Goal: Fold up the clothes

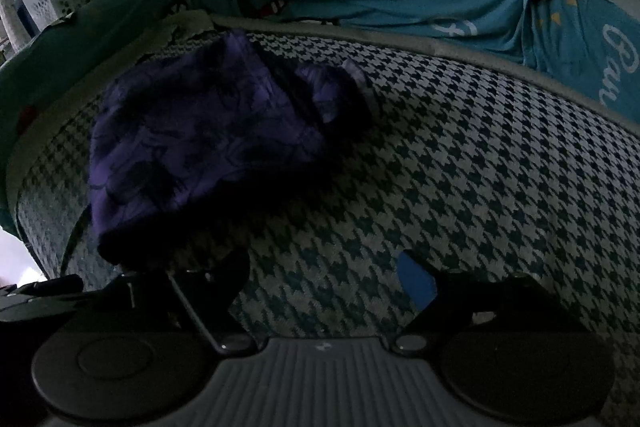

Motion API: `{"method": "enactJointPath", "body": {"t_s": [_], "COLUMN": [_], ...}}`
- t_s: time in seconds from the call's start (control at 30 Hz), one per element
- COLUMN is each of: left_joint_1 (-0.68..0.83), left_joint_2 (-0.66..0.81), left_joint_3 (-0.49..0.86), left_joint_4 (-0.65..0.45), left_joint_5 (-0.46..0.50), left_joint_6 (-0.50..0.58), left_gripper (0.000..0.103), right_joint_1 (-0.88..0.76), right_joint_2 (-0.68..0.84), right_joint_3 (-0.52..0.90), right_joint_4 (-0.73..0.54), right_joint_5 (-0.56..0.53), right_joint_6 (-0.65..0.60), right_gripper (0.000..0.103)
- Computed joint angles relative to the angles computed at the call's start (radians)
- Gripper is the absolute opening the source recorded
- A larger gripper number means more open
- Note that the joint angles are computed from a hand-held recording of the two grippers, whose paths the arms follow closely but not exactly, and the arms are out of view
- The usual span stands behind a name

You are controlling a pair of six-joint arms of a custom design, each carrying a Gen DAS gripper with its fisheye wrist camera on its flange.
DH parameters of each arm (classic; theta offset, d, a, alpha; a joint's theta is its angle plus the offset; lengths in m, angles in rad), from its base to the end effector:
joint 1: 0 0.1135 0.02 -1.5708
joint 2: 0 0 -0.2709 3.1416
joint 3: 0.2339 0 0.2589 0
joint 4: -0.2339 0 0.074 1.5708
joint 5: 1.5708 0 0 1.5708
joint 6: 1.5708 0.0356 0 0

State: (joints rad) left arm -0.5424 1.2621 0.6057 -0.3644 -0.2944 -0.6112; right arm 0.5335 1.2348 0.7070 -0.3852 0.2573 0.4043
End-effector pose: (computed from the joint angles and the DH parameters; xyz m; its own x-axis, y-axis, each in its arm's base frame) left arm 0.2026 -0.1100 0.1733 -0.8069 -0.1549 -0.5700 -0.1208 0.9879 -0.0974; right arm 0.2154 0.1167 0.2084 -0.7672 -0.0113 -0.6413 -0.0610 0.9966 0.0554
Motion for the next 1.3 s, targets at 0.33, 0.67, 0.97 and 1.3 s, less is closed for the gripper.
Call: {"method": "enactJointPath", "body": {"t_s": [0.33,0.67,0.97,1.3], "left_joint_1": [0.006,0.015,0.010,0.007], "left_joint_2": [0.035,0.072,0.075,0.104], "left_joint_3": [0.008,0.017,0.016,0.031], "left_joint_4": [-0.002,0.000,-0.003,-0.002], "left_joint_5": [0.009,0.012,0.001,-0.002], "left_joint_6": [-0.011,-0.019,-0.014,-0.018], "left_gripper": [0.103,0.103,0.103,0.103], "right_joint_1": [0.006,-0.017,-0.022,-0.029], "right_joint_2": [0.030,0.056,0.081,0.095], "right_joint_3": [0.011,0.028,0.039,0.048], "right_joint_4": [-0.011,-0.029,-0.038,-0.036], "right_joint_5": [0.018,0.003,0.009,0.007], "right_joint_6": [-0.004,0.009,0.003,-0.002], "right_gripper": [0.082,0.082,0.082,0.082]}}
